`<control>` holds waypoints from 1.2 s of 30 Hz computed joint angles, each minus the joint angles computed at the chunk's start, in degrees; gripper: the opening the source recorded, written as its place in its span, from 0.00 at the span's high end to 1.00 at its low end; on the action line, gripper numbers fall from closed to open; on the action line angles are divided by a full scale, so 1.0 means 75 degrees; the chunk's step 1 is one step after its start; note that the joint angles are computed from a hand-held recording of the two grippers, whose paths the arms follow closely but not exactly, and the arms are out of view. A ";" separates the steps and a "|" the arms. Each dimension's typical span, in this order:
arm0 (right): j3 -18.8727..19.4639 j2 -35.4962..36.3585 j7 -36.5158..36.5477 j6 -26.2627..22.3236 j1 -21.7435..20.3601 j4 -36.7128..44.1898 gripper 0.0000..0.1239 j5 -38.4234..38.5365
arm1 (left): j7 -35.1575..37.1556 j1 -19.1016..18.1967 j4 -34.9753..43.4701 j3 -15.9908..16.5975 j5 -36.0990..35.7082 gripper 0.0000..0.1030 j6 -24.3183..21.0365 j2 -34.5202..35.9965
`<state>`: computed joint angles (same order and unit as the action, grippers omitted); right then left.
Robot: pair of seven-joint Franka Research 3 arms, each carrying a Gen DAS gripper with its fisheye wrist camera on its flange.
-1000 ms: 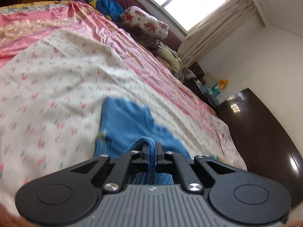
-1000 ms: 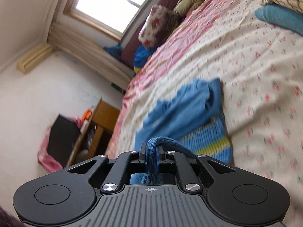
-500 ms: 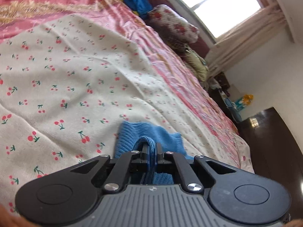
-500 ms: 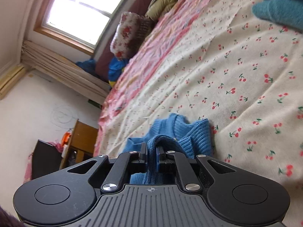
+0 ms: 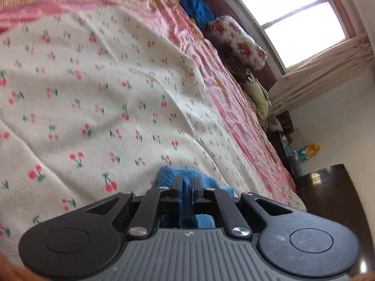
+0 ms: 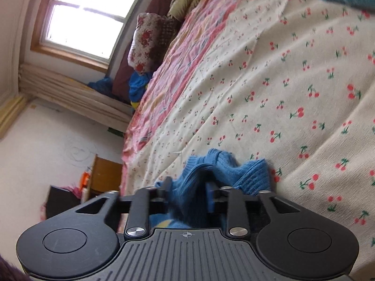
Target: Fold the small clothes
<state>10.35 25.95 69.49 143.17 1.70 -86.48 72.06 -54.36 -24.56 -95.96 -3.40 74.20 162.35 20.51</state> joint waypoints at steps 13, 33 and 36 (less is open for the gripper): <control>0.0110 0.0074 -0.0238 -0.0018 -0.0082 0.0138 0.64 0.0411 | 0.2814 -0.0114 -0.0332 -0.0607 -0.0459 0.88 -0.1087 -0.0596; -0.0422 -0.1040 -0.0995 0.0425 0.0523 -0.1273 0.64 -0.1248 | 0.6471 -0.0694 0.0677 -0.0378 -0.3051 0.85 -0.1909 0.0334; -0.0544 -0.1166 -0.1116 0.0799 0.0761 -0.1583 0.68 -0.2185 | 0.6327 -0.0836 0.0443 -0.0414 -0.2842 0.85 -0.2349 0.0096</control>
<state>6.26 17.20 61.12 149.17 7.41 -98.35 55.67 -6.91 -30.83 -92.64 -6.50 52.89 144.74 21.24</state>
